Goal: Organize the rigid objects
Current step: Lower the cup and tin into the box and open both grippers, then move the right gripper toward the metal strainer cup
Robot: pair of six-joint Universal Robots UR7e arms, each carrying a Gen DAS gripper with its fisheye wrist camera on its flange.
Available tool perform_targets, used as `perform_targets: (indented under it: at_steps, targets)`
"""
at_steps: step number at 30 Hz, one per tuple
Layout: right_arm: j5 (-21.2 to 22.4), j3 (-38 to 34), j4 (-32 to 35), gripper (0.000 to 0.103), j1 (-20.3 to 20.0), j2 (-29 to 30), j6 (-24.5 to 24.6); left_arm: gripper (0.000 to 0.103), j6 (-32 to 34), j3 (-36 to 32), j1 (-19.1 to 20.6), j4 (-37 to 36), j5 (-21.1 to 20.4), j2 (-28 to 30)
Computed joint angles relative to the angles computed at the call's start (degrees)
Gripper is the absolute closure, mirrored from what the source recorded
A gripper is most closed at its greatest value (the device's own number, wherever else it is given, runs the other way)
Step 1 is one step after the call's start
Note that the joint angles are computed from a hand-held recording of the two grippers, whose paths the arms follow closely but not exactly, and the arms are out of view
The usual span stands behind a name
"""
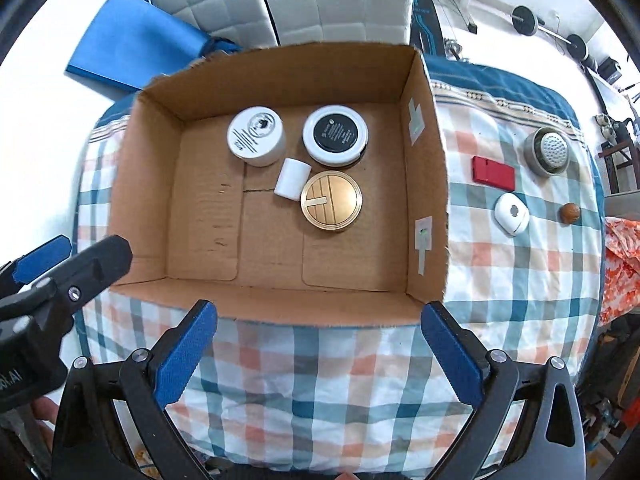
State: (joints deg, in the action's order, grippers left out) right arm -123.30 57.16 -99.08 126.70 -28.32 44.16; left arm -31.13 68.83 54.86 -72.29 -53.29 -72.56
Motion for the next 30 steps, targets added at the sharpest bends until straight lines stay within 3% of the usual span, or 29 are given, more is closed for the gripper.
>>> perform_targets:
  at_steps: [8, 14, 21, 25, 30]
  targets:
    - [1.4, 6.1, -5.7, 0.000, 0.3, -5.5, -2.7, 0.001, -1.7, 0.3, -3.8, -0.2, -1.0, 0.4]
    - [-0.9, 14.5, -6.3, 0.000, -2.1, -14.7, -1.2, 0.001, 0.9, 0.3, -7.3, -4.0, -2.7, 5.4]
    - [-5.9, 22.7, -5.1, 0.000, -9.0, -25.0, 3.0, 0.001, 4.1, -3.4, -7.7, -10.0, -6.9, 17.4]
    - [-4.9, 24.1, -8.1, 0.000, -14.7, -27.0, -0.2, 0.001, 3.3, -8.5, -6.4, -10.7, -6.1, 25.2]
    - [-6.2, 21.1, -10.1, 0.000, -19.6, -24.1, -5.4, 0.001, -0.1, -14.9, -3.7, -9.0, -6.2, 32.1]
